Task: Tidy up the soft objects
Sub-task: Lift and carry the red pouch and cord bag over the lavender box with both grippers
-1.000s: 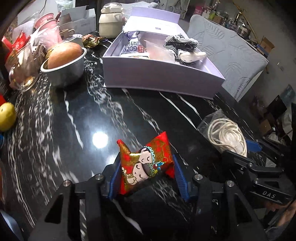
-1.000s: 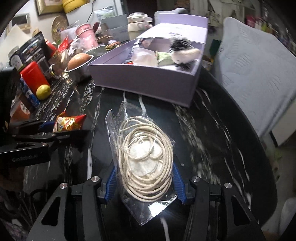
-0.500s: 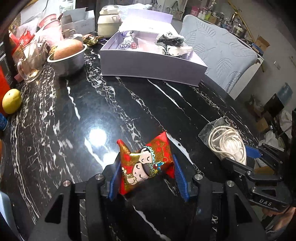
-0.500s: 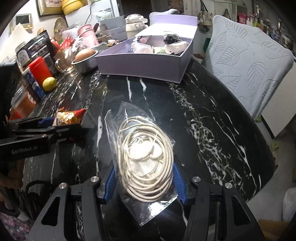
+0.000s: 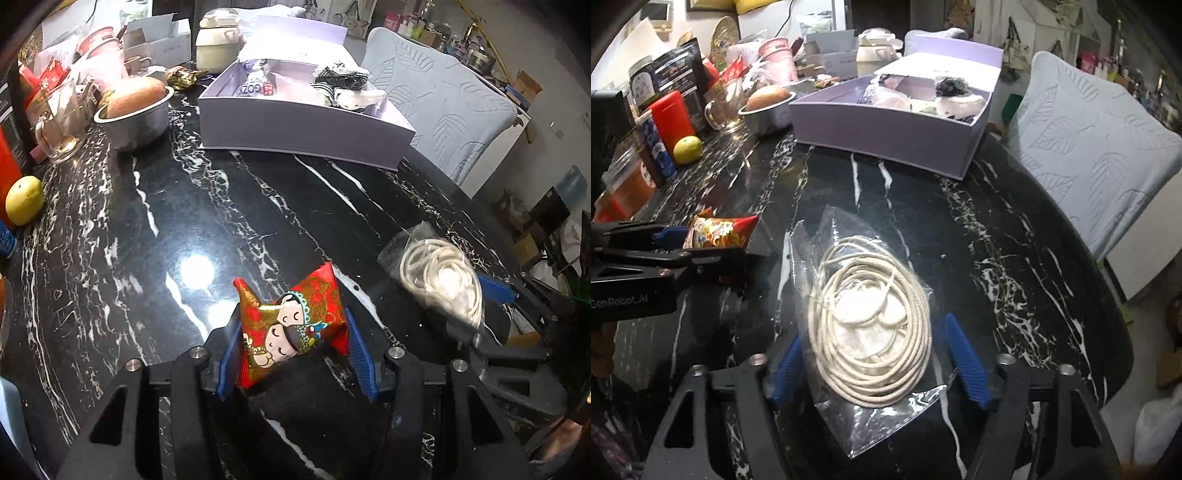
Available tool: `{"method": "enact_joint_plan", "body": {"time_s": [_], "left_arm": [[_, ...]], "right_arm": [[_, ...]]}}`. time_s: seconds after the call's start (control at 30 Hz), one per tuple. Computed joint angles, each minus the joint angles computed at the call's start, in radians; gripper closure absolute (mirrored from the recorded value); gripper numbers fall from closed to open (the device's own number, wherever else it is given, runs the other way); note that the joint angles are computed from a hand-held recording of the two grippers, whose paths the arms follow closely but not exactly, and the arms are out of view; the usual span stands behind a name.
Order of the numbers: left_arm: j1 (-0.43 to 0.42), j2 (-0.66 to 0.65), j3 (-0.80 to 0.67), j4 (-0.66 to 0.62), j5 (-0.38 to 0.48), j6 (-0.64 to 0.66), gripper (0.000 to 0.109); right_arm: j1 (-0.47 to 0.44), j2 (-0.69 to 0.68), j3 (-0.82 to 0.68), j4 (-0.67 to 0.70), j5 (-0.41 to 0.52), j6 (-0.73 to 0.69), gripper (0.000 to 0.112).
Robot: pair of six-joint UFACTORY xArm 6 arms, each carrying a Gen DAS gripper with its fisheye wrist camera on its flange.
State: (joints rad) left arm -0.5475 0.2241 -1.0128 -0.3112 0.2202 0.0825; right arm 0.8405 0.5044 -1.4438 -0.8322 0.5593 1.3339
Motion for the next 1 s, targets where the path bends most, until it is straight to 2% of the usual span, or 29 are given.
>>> {"method": "enact_joint_plan", "body": {"time_s": [0.1,0.37,0.6,0.87,1.0], "left_arm": [[-0.004,0.007,-0.015,-0.027,0.000,0.022,0.057],[-0.013,0.013,-0.048,-0.069,0.003,0.091,0.057],[-0.025,-0.002,-0.056,-0.170,-0.012,0.221,0.057],[-0.017,-0.021,-0.077,-0.207,-0.040,0.258,0.057],[-0.016,-0.026,-0.095,-0.185,-0.061,0.261,0.057]], "right_arm": [[-0.014,-0.022,0.036,-0.043,-0.038,0.081,0.066],[-0.028,-0.059,0.092,-0.060,-0.105,0.183,0.068],[-0.011,-0.096,0.120,-0.083,-0.104,0.270,0.068],[-0.004,-0.134,0.127,-0.130,-0.097,0.351,0.068],[-0.004,-0.147,0.123,-0.149,-0.101,0.377,0.068]]}}
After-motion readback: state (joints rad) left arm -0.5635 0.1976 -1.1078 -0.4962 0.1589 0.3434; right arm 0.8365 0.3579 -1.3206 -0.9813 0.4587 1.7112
